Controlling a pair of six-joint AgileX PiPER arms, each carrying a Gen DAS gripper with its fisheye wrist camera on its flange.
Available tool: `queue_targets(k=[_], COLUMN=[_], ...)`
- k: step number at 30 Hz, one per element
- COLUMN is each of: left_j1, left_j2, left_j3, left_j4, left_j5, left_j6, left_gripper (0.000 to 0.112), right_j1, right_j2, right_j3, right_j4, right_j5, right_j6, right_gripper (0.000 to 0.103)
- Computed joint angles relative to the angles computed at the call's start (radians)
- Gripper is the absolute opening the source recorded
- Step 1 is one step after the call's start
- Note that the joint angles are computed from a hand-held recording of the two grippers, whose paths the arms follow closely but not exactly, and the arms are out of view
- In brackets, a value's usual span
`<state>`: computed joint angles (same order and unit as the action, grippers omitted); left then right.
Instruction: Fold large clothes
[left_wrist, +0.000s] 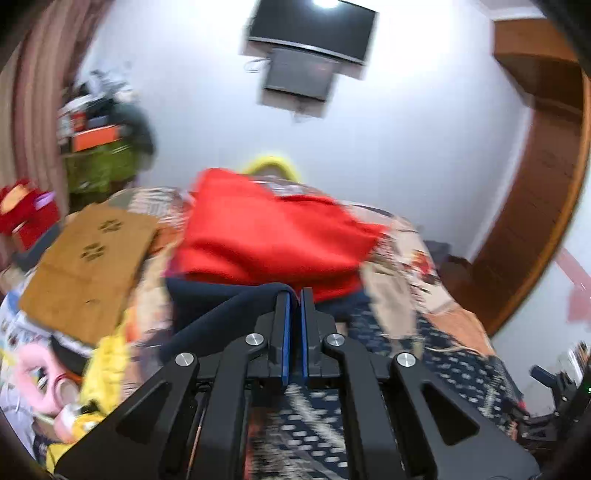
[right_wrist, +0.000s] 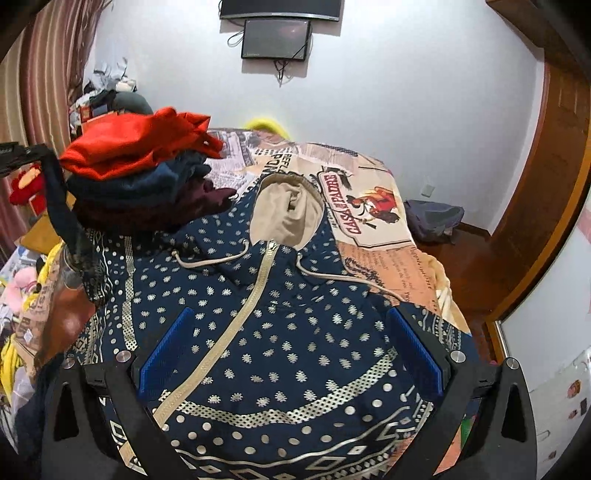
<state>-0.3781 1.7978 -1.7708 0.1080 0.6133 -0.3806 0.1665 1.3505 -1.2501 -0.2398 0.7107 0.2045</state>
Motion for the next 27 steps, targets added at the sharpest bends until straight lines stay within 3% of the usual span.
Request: queue_targets(k=[5, 12, 16, 19, 22, 25, 27], left_j1=[-0.156, -0.282, -0.324, -0.368, -0.388, -0.388, -0.374], left_j2=[0.151, 0.427, 0.543, 0.612, 0.626, 0.569, 0.515], left_j3=[-0.213, -0.598, -0.748, -0.838, -0.832, -0.711, -0.618], left_j4=[0.117, 0.043, -0.057, -0.040, -0.037, -0.019, -0.001], left_j5=[0.085, 0.267, 0.334, 0.398, 0.431, 0.405, 0.387], left_j6=[-0.020, 0.097, 0.186, 0.205, 0.215, 0.202, 0.188], left_gripper=[0.003, 0.003, 0.003, 0.003, 0.003, 0.004, 0.011], right_j1=[-0.044, -0.112, -0.150, -0.162, -0.177, -0.174, -0.166], right_j2=[-0.023, -0.045, -0.048, -0.054, -0.060, -0.061, -0.061], right_j3=[0.024, 0.065, 0.085, 0.099, 0.112, 0.117, 0.117], right_j4=[0.042, 0.099, 0.124, 0.119, 0.133, 0.122, 0.112], right_j5=[-0.022, -0.038, -0.039, -0.034, -0.031, -0.024, -0.021], right_j6=[-0.046, -0.118, -0.156, -0.158, -0.176, -0.171, -0.167], right_gripper=[0.103, 0.103, 0.103, 0.103, 0.103, 0.103, 0.103])
